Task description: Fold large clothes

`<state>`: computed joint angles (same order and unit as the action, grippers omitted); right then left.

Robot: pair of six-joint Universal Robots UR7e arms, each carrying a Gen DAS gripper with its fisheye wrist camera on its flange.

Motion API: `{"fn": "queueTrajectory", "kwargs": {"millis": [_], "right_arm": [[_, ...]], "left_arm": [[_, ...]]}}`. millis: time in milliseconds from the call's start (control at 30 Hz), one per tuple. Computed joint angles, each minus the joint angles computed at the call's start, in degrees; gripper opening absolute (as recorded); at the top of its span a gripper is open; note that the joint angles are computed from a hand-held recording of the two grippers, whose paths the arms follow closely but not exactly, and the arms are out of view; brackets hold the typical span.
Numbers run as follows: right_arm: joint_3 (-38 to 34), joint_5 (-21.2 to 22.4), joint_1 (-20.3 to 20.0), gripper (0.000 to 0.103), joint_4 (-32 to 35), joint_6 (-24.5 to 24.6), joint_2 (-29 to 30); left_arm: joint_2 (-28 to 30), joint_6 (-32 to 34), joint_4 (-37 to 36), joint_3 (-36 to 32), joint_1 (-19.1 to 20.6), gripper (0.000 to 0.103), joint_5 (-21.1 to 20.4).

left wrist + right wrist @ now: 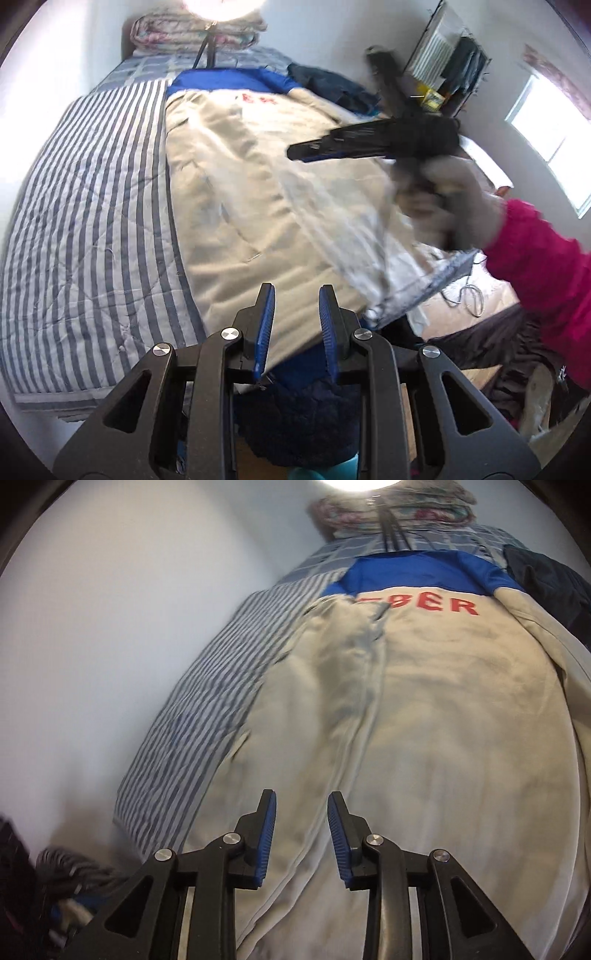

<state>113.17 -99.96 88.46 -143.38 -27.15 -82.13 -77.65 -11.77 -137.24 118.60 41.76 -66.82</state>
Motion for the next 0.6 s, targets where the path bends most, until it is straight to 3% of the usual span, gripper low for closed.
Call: {"fn": "queueTrajectory", "kwargs": {"millis": [133,267,467,600], "right_arm": [[3.6,-0.7,0.4,0.029,1.1,-2.3,-1.2],[6.7,-4.2,-0.7,0.029,-1.4,-3.2,-0.2],[10.0,-5.0,-2.4,0.024,-6.8,-7.1,0.1],[10.8,-5.1,-2.0,0.027,-7.9,-5.8,-0.7]], "left_arm": [[4.5,1.4,0.7,-0.9,1.8,0.023,-1.1],[7.7,0.6,1.7,-0.9,3.0,0.023,-1.2],[9.5,2.9,0.1,0.0,3.0,0.023,-0.1],[9.2,2.1,0.3,-0.4,2.2,0.023,0.4]]}}
